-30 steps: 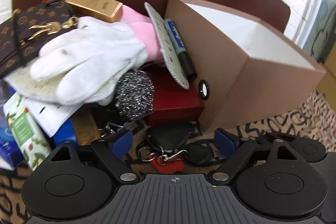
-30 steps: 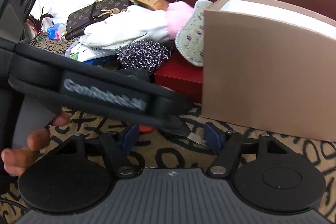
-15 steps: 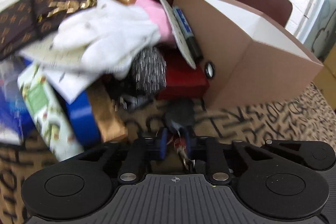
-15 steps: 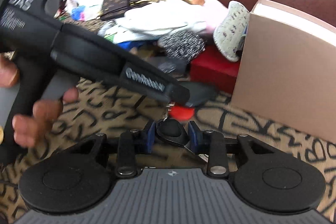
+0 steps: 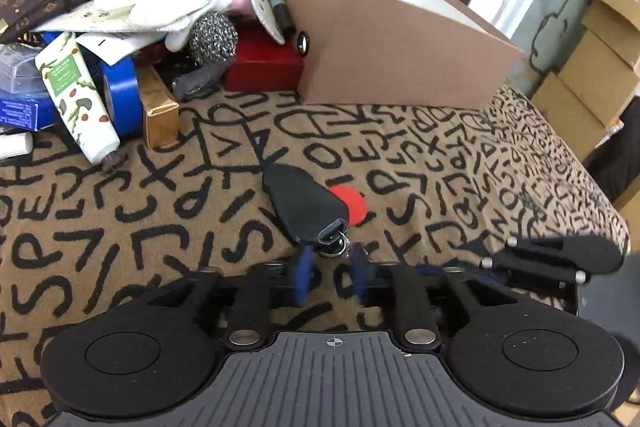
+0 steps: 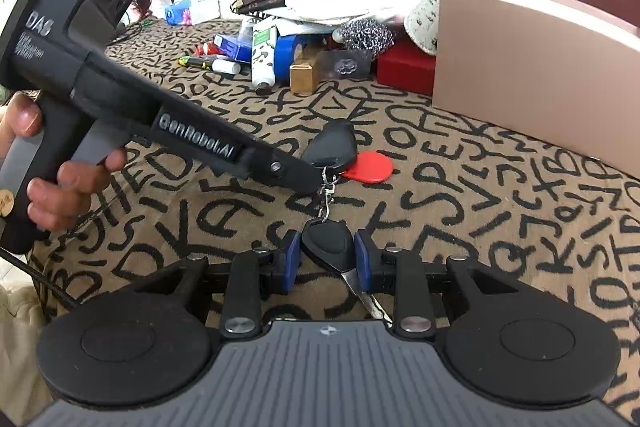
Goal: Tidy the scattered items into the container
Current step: 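Grasp the black car key with red tag using the left gripper, then carry the car key into the tan box and open the left gripper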
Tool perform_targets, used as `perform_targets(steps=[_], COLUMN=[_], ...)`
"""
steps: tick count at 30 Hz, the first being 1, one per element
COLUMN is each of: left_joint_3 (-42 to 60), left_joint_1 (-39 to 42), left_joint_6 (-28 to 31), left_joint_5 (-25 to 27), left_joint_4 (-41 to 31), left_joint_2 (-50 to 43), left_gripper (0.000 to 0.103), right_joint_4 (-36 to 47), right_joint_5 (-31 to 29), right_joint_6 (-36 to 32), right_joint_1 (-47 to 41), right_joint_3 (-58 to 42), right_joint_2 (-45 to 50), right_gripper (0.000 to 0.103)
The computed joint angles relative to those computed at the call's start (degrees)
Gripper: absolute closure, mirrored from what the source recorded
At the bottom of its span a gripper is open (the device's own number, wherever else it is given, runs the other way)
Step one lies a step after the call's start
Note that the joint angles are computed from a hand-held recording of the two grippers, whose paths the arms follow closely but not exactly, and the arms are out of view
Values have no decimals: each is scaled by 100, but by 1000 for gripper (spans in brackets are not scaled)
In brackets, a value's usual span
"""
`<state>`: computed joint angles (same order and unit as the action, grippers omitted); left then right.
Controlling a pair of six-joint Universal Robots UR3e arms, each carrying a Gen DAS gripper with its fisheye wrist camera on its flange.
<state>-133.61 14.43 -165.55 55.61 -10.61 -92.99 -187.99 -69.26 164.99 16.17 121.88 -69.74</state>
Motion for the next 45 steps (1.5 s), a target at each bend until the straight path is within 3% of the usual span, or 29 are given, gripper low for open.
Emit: perform_targets(steps=[4,9,11,12,17,19,21,23,25,27,33,45], left_joint_3=[631,1430,1516,1525,1367,1376,1464,1540,1559,1534,1498,2005], left_joint_1=[-274,-1002,-1172,-1212,-1039,-1039,-1131,-1219,-1179,-1074,-804,-713], left_joint_6=[-565,-676,-632,-585,-491,-485,-484,-467,-466,-490,-574,-602], left_joint_5=[199,1203,1478,1563,1372,1344,1440,1556,1503,1379,883,225], left_joint_4=[42,89,112,106,-8,27,57,61,-40,-209,-677,-1297], left_joint_2=[-451,-1073,-1121,-1120,-954,-1001,-1086,-1134,-1099,-983,-690,-61], left_gripper=[29,28,39,55,54,41,41,55,59,66,66,68], right_joint_4=[-55,-330,-393,-410,-326,-319,-305,-274,-189,-92,137,-267], right_joint_5=[-59,-195,-214,-254,-418,-459,-551,-656,-637,-669,-277,930], right_joint_6=[159,239,339,360,293,267,288,310,329,288,650,1185], right_joint_1=[90,208,208,231,333,363,431,515,555,606,412,-355], right_joint_3=[-169,-310,-357,-395,-602,-666,-790,-936,-1003,-1030,-942,-527], right_joint_2=[148,406,476,513,627,674,761,854,855,820,587,-64], right_gripper=[59,55,55,55,61,60,59,64,87,97,98,98])
